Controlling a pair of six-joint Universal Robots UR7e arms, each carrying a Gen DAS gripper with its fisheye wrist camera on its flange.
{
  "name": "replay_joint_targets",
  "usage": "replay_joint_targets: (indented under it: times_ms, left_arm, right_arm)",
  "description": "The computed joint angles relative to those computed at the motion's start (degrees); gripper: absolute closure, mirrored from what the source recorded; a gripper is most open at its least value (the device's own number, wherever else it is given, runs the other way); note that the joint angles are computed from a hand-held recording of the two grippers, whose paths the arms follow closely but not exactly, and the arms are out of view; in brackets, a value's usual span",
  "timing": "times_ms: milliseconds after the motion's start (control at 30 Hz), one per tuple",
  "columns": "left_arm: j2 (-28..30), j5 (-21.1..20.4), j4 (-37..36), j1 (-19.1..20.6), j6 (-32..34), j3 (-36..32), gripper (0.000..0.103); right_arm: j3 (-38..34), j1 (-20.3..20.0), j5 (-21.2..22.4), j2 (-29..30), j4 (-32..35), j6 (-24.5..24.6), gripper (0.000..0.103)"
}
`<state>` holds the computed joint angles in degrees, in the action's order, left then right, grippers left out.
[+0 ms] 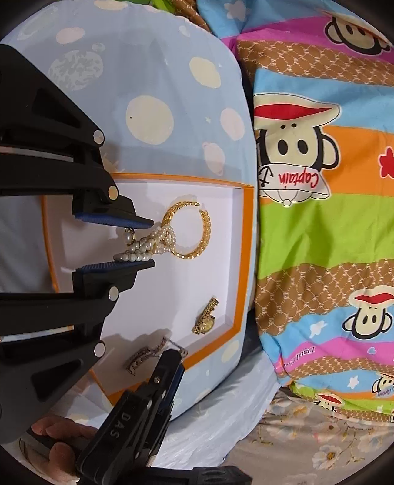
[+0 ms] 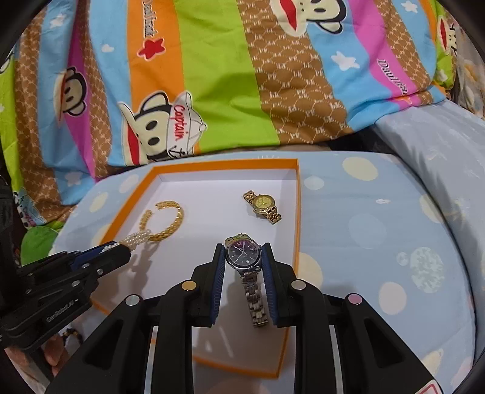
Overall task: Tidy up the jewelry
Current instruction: 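Place the silver watch in the orange box with the right gripper while the left places the pearl bracelet, then move the left gripper to the black bead bracelet and grasp it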
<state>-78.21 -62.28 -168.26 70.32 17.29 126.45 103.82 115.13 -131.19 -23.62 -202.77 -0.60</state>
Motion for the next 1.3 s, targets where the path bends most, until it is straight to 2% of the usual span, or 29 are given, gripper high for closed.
replay_joint_targets:
  times_ms: [200, 333, 467, 600, 667, 733, 800, 967, 1100, 1300]
  left_arm:
    - [1.77, 0.1, -0.22, 0.78, 0.31, -0.94, 0.083]
    - [1.88, -0.03, -1.32, 1.05, 0.22, -0.96, 0.081]
    - [-0.1, -1.18, -1.13, 0.81, -1.03, -0.5, 0.064]
    - [-6.99, -4.96, -0.19, 0.34, -2.51, 1.15, 0.057]
    - [-10.97, -5.13, -0.24, -0.24, -2.48, 2.84, 0.056]
    - [-14.73, -4.05, -0.77, -1.01, -1.53, 5.0, 0.054]
    - [-18.38, -2.56, -0.76, -1.68, -0.81, 7.19, 0.046]
    - [-25.95, -0.25, 2.52, -1.84, -1.57, 11.92, 0.045]
    - [-30.42, 2.88, 3.47, -1.86, -2.73, 17.04, 0.045]
    - [-34.53, 5.23, 5.28, -1.0, -4.21, 20.92, 0.045]
  right_arm:
    - [-3.08, -1.05, -0.55, 1.52, 1.95, -1.38, 0.08]
    - [-2.95, -0.91, -0.78, 1.83, -0.39, -2.24, 0.079]
    - [-0.29, 0.43, -0.65, 0.12, -4.8, -2.17, 0.078]
    - [4.83, 3.7, -1.43, -2.6, -10.86, -2.22, 0.076]
    - [7.93, 5.5, -1.72, -3.74, -13.59, -1.7, 0.069]
    - [10.55, 6.89, -2.0, -4.38, -15.57, -0.46, 0.066]
    - [13.43, 8.34, -2.23, -4.67, -16.76, 1.41, 0.066]
    - [17.12, 11.28, -4.4, -2.42, -17.11, 6.41, 0.066]
    - [18.81, 12.07, -2.69, -0.41, -17.07, 10.91, 0.066]
    - [17.39, 14.83, -4.95, 2.77, -16.04, 11.06, 0.066]
